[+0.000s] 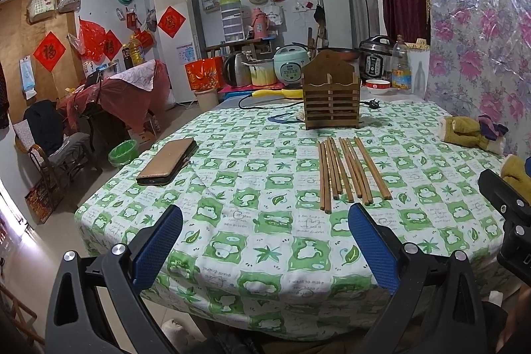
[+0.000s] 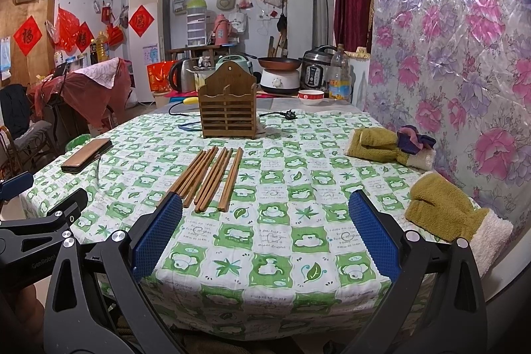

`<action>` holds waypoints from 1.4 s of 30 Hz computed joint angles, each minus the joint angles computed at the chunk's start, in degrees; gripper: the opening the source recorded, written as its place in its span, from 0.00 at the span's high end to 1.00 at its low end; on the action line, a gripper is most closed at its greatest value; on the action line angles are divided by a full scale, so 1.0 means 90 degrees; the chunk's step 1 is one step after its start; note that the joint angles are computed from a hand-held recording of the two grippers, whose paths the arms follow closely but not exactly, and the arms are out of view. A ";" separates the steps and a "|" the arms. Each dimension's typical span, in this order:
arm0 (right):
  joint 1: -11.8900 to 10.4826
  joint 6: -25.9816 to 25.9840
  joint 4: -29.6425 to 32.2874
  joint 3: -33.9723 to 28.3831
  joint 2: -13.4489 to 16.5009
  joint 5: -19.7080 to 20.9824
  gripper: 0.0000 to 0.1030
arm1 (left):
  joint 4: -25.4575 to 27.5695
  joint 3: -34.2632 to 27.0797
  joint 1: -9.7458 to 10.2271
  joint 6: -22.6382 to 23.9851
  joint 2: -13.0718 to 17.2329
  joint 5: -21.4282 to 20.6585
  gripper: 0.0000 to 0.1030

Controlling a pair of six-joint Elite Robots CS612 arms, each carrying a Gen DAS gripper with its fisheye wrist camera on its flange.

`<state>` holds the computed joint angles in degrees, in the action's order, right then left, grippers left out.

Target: Organize utensils

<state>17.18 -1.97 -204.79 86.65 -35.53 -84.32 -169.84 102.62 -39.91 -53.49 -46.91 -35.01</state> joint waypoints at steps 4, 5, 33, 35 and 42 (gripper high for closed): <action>-0.0001 0.0004 0.0010 -0.0007 0.0005 0.0003 0.06 | 0.0009 -0.0011 0.0002 0.0004 -0.0002 -0.0002 0.05; -0.0001 0.0004 0.0010 -0.0007 0.0005 0.0003 0.06 | 0.0004 -0.0004 0.0003 0.0005 -0.0002 -0.0002 0.05; -0.0122 0.0086 0.1739 -0.0713 0.0303 -0.0093 0.06 | 0.0566 -0.0188 0.0571 -0.0102 0.0242 -0.1419 0.05; -0.0136 0.0034 0.1988 -0.0896 0.0387 -0.0041 0.06 | 0.0533 -0.0317 0.0669 0.0049 0.0318 -0.1736 0.05; -0.0066 -0.0282 0.2563 -0.1423 0.0613 0.0021 0.06 | 0.0545 -0.0601 0.0822 0.0634 0.0491 -0.1946 0.05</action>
